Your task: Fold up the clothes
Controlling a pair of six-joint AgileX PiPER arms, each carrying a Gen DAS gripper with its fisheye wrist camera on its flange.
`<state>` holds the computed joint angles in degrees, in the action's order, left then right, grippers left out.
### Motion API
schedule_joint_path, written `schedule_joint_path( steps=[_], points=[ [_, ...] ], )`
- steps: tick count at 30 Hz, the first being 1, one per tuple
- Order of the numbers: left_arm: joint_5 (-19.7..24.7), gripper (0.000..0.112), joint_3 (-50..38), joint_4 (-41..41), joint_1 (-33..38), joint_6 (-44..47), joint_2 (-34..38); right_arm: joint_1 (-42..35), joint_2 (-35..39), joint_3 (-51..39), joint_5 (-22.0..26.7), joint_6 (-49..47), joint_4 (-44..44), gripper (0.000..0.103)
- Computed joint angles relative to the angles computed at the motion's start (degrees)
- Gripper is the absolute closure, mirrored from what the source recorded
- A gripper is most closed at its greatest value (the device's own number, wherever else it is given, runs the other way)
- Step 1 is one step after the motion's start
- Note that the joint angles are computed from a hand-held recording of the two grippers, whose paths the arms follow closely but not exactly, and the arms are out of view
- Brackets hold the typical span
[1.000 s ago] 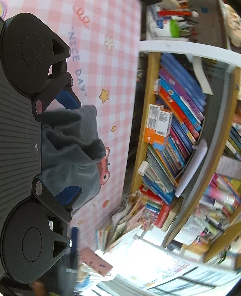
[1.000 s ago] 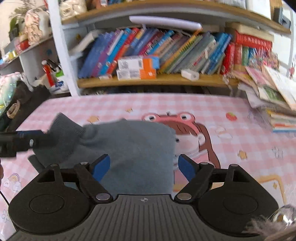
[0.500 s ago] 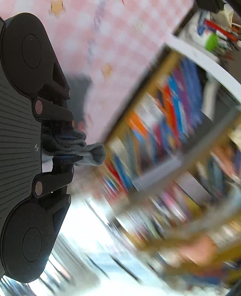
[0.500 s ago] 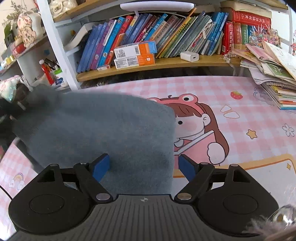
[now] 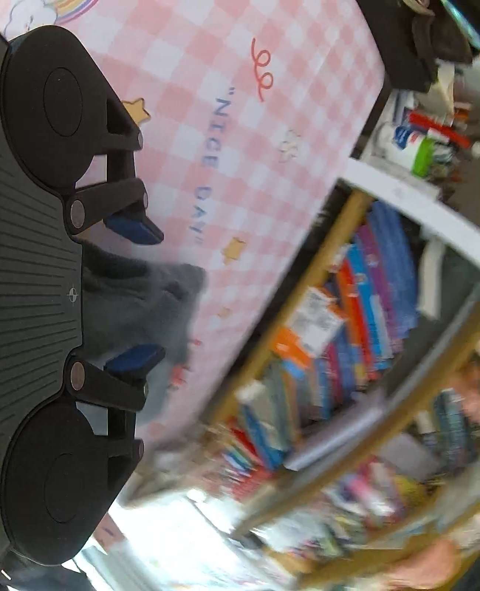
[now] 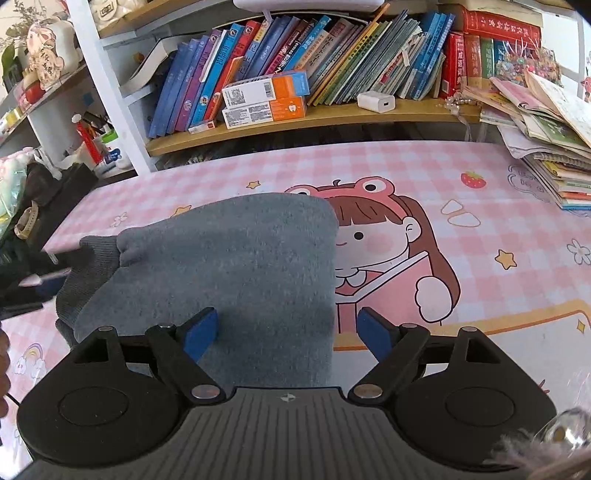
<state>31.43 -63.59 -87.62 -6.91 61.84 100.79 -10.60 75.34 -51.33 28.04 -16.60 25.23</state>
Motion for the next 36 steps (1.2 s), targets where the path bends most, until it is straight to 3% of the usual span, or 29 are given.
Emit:
schedule_joint_path(
  steps=[3,6,8,9,10,12,14,17,20,23,24,26,28,32,36],
  points=[
    [-1.2,0.051,-2.3,5.4,-1.0,-7.3,1.6,-0.2,0.3,-0.2,0.2,0.1,0.1,0.022],
    [0.8,0.054,-4.4,11.6,-0.6,-16.9,3.7,-0.3,0.3,-0.2,0.2,0.2,0.2,0.022],
    [5.5,0.076,-5.1,9.3,0.9,-16.3,5.2,-0.3,0.4,-0.3,0.3,0.5,0.1,0.022],
    [8.5,0.094,-5.5,7.8,1.8,-15.2,5.9,-0.3,0.4,-0.3,0.4,0.6,0.1,0.022],
    [9.9,0.097,-5.1,5.4,2.2,-11.7,5.6,-0.4,0.4,-0.3,0.4,0.8,0.0,0.022],
    [11.3,0.098,-2.5,-2.0,2.5,-0.3,2.8,-0.5,0.5,-0.3,0.6,0.6,0.4,0.022],
    [12.4,0.098,-0.6,-6.8,2.9,5.0,0.8,-0.7,0.4,-0.2,0.6,-0.4,1.4,0.022],
    [6.2,0.098,-2.2,1.1,1.1,-4.3,1.9,-0.8,0.5,-0.3,0.6,-0.9,2.0,0.021],
    [4.5,0.088,-4.6,11.6,0.6,-17.5,4.9,-0.8,0.6,-0.4,0.8,-0.5,1.8,0.021],
    [2.6,0.066,-4.9,15.4,0.2,-21.6,3.7,-0.8,0.8,-0.6,1.0,-0.1,1.5,0.021],
    [0.7,0.053,-5.3,18.7,-0.6,-24.1,2.9,-0.8,0.8,-0.7,1.0,0.0,1.4,0.021],
    [-1.7,0.045,-4.1,18.8,-0.9,-24.4,1.0,-0.9,0.9,-0.8,1.1,0.3,1.2,0.022],
    [0.7,0.033,-3.3,15.6,0.4,-21.8,0.4,-2.5,1.1,-1.4,2.8,-2.8,5.4,0.022],
    [7.5,0.032,-5.4,19.8,1.8,-25.7,2.0,-9.0,3.4,-4.0,11.2,-5.6,17.1,0.024],
    [11.3,0.031,-6.7,19.8,1.6,-26.6,4.3,-11.5,4.5,-4.3,13.3,-3.7,19.3,0.024]
  ],
)
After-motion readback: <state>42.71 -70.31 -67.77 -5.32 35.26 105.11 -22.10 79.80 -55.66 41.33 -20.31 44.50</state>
